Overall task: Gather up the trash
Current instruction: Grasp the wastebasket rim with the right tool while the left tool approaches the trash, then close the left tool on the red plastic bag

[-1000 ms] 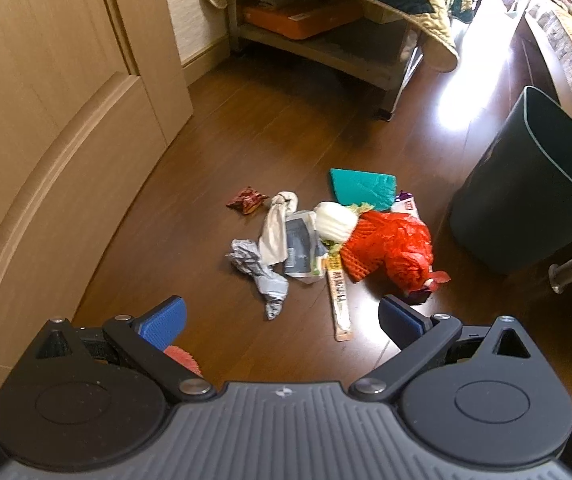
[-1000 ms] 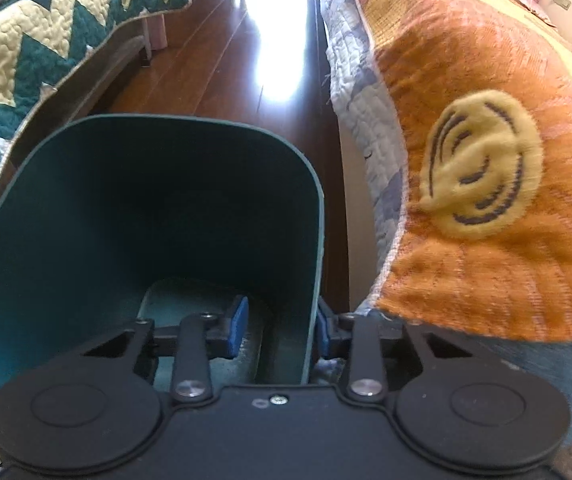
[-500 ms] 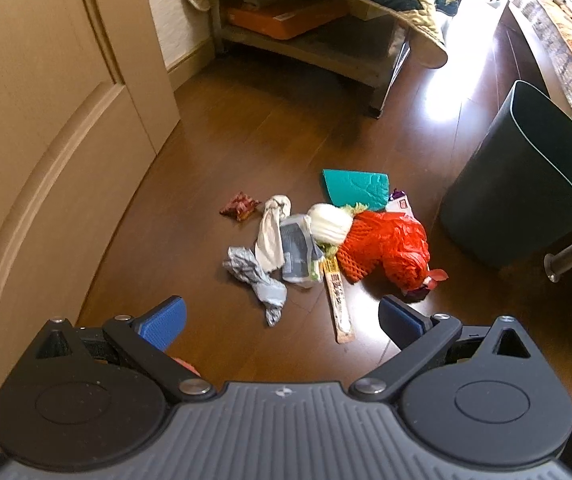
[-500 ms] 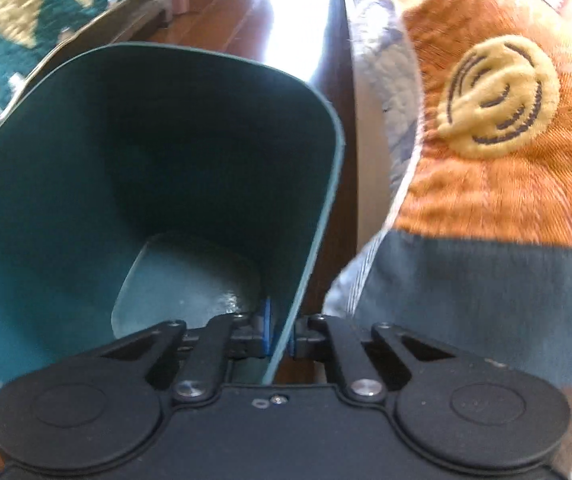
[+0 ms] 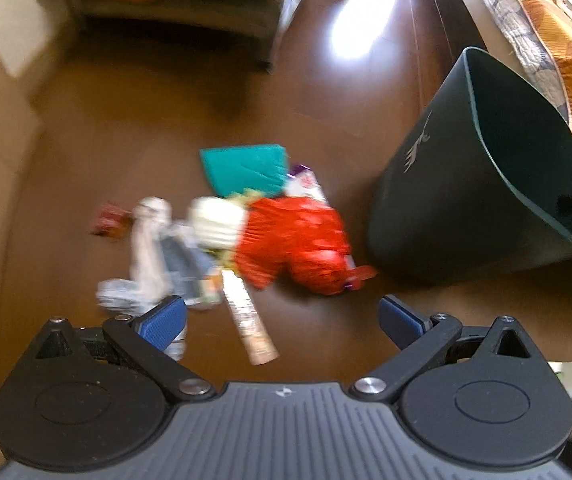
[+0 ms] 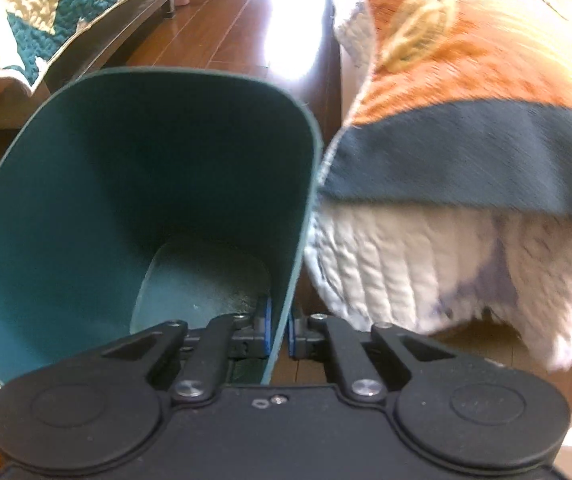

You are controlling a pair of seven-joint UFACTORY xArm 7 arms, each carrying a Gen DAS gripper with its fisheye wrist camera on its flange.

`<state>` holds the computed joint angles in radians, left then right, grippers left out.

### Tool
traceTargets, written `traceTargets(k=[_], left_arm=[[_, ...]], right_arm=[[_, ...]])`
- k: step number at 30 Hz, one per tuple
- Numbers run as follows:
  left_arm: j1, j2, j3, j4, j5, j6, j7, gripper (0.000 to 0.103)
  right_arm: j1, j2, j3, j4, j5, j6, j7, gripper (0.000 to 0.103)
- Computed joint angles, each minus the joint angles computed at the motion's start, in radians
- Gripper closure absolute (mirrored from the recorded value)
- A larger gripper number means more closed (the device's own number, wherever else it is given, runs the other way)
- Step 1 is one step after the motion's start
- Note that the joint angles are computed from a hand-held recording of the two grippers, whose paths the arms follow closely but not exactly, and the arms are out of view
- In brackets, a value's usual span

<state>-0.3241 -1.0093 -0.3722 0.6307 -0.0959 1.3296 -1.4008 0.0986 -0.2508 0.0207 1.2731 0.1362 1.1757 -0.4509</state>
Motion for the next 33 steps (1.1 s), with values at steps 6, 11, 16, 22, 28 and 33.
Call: traceTargets(k=[6,11,16,22,28,33], left_arm=[[0.003,0.118,0.052,-0.183,0.004,-0.313,0.073,0.0],[-0.019,0.21,0.126,-0.289,-0.024,-0.515,0.131,0.0],[-0.02,0.299,0.173,-0.32,-0.033,-0.634,0.195,0.0],[-0.032,0.441,0.188,-0.309,-0.06,-0.733,0.241,0.0],[-0.035,0.523,0.186,-0.305,-0.061,-0.774,0.261,0.001],[-0.05,0.497,0.192,-0.329,-0.086,-0.777,0.255,0.021]], right_arm=[[-0.016,-0.06,-0.022,-0.004,-0.008,0.057,-0.05,0.099],[-0.023,-0.152,-0.029,-0.079,-0.017,0.114,-0.08,0.097],[-0.024,-0.146,-0.057,-0.076,0.026,0.14,-0.104,0.093],[-0.025,-0.172,-0.031,-0.137,0.041,0.113,-0.034,0.08],[-0.012,-0.164,-0.021,-0.157,0.035,0.113,0.007,0.065],[-0.009,-0.147,-0.019,-0.166,0.043,0.12,0.051,0.064]])
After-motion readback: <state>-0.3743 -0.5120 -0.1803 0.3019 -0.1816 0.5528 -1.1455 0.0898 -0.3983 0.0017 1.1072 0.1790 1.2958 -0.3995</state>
